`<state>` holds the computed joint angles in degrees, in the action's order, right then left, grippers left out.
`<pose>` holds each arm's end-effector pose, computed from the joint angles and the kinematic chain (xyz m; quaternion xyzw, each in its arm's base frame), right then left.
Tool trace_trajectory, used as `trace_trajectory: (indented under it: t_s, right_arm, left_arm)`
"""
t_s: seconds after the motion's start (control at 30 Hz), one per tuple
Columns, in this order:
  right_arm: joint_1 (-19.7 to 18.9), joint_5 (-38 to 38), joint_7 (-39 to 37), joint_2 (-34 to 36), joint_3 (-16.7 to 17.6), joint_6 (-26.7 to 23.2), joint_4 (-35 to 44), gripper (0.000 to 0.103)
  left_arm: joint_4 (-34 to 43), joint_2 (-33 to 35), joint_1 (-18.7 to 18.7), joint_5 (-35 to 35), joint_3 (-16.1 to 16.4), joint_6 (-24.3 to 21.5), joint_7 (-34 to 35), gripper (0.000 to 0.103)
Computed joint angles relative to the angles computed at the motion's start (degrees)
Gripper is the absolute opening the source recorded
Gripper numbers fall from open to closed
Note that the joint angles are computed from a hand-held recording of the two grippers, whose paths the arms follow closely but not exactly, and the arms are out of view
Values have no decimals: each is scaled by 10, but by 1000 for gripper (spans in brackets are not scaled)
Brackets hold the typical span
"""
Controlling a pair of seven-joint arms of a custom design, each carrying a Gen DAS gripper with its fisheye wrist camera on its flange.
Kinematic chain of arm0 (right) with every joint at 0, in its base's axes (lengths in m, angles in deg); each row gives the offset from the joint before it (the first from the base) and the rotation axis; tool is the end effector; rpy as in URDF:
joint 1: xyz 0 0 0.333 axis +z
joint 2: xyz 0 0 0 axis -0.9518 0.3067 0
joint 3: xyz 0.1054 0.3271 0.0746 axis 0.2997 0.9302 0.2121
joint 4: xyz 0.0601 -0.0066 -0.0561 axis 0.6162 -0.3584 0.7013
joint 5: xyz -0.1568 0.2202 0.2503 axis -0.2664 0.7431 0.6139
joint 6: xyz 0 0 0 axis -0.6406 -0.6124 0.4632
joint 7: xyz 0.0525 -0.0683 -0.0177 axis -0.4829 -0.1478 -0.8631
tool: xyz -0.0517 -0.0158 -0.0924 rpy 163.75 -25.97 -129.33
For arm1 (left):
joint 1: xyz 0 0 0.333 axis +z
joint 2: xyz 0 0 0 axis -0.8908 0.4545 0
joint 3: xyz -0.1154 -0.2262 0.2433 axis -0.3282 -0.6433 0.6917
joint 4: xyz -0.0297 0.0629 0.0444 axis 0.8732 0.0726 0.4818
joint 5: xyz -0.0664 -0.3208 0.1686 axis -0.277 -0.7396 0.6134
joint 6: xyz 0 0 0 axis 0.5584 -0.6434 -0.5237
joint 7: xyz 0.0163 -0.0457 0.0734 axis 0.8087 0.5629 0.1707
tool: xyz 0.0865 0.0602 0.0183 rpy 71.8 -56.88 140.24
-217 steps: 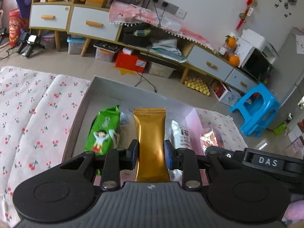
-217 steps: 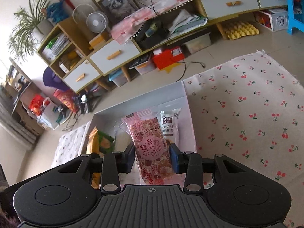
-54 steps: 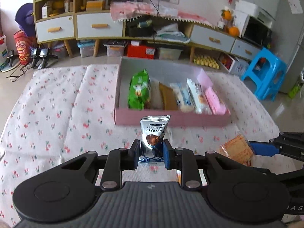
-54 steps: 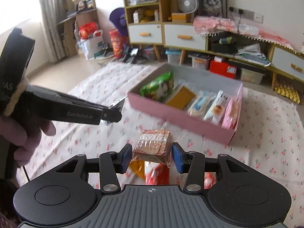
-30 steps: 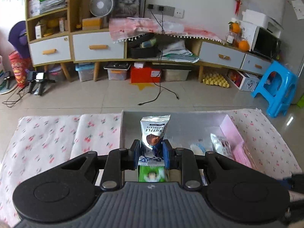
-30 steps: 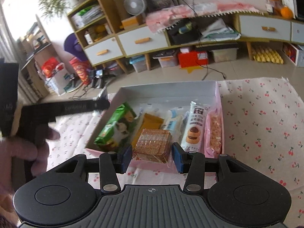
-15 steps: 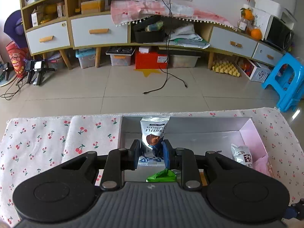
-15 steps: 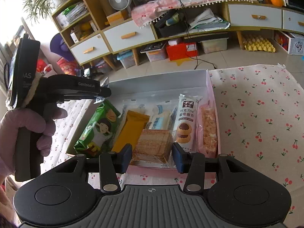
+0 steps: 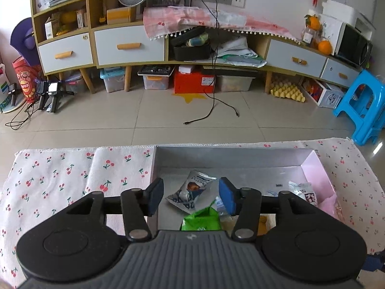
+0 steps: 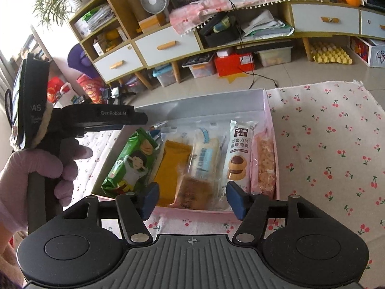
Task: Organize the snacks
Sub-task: 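Lower the truffle packet into the pink box while right lowers the wafer there, then move both open grippers back over the snack pile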
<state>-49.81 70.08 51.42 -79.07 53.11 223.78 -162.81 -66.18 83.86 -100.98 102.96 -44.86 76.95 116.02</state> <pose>0.4858 0.2891 0.5680 -0.6188 0.6836 -0.1129 0.3701 0.6038 -0.4960 0.5773 -0.5806 0.7269 -0.3047 0.2040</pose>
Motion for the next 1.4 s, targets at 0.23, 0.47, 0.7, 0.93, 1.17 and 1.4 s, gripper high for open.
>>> trace_trajectory:
  t_s: [0.23,0.47,0.7,0.93,1.17,1.4]
  right_arm:
    - [-2,-2,-10,-19,-1,-14,-9,67]
    - [-2,-2,-23,-46,-1,-23,-19,73]
    - [2,-4,-45,-77,4,-51,-32,80]
    - [2,-17,-44,-113,12,-74,-50,86]
    - [7,-35,-45,-138,21,-105,-59,87]
    - [-6,-89,-12,-156,39,-119,-66,87]
  left_arm:
    - [-56,-40,-7,14,-2,17,-27,58]
    - [-122,-86,-11,45,-11,28,-50,72]
    - [-243,-163,-7,84,-25,64,-141,90]
    - [-279,-198,10,83,-64,17,-146,95]
    - [-328,-236,23,78,-89,29,-157,102]
    - [-400,-269,38,74,-107,72,-173,102]
